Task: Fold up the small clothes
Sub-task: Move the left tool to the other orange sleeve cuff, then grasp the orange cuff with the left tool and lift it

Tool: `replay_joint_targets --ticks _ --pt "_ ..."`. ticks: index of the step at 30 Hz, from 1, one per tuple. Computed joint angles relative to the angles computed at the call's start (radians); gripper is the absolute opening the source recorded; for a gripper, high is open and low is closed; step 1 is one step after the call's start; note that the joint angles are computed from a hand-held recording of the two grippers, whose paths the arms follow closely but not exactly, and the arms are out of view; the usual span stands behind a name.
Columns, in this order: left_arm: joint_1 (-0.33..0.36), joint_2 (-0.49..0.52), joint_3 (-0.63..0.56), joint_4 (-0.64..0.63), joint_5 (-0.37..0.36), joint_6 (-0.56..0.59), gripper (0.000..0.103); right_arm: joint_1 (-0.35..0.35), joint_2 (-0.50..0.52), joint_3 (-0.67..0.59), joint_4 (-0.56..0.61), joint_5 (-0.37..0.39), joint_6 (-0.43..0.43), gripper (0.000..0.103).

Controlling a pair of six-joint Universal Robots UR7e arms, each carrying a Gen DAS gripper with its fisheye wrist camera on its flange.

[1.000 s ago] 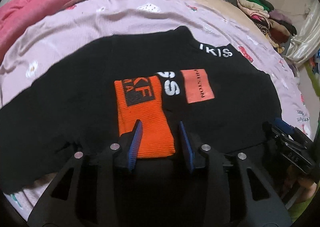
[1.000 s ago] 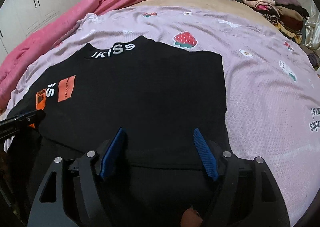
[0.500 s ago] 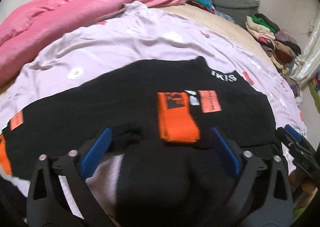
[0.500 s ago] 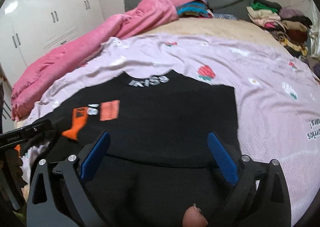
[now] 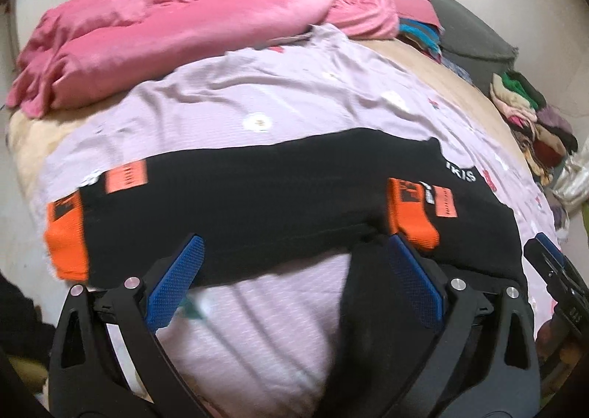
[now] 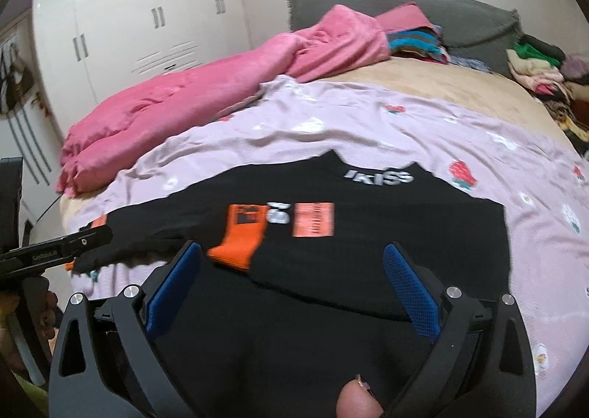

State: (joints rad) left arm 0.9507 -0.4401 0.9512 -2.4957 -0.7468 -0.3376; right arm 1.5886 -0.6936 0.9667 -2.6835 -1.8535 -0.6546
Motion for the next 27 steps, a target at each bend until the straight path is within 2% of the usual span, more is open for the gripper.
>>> replay_joint_targets --ticks 13,25,27 --pt "0.031 -0.157 0.238 -0.075 0.033 -0.133 0.093 0.059 0.044 0.018 0.024 0.025 -0.081 0.098" --pt "0.084 -0.251 0.365 -0.083 0.085 -0.303 0.093 0.082 0.074 0.014 0.044 0.032 -0.114 0.098" --pt "0.093 -0.259 0.377 -0.111 0.076 -0.319 0.093 0.08 0.075 0.016 0.043 0.029 -0.112 0.098"
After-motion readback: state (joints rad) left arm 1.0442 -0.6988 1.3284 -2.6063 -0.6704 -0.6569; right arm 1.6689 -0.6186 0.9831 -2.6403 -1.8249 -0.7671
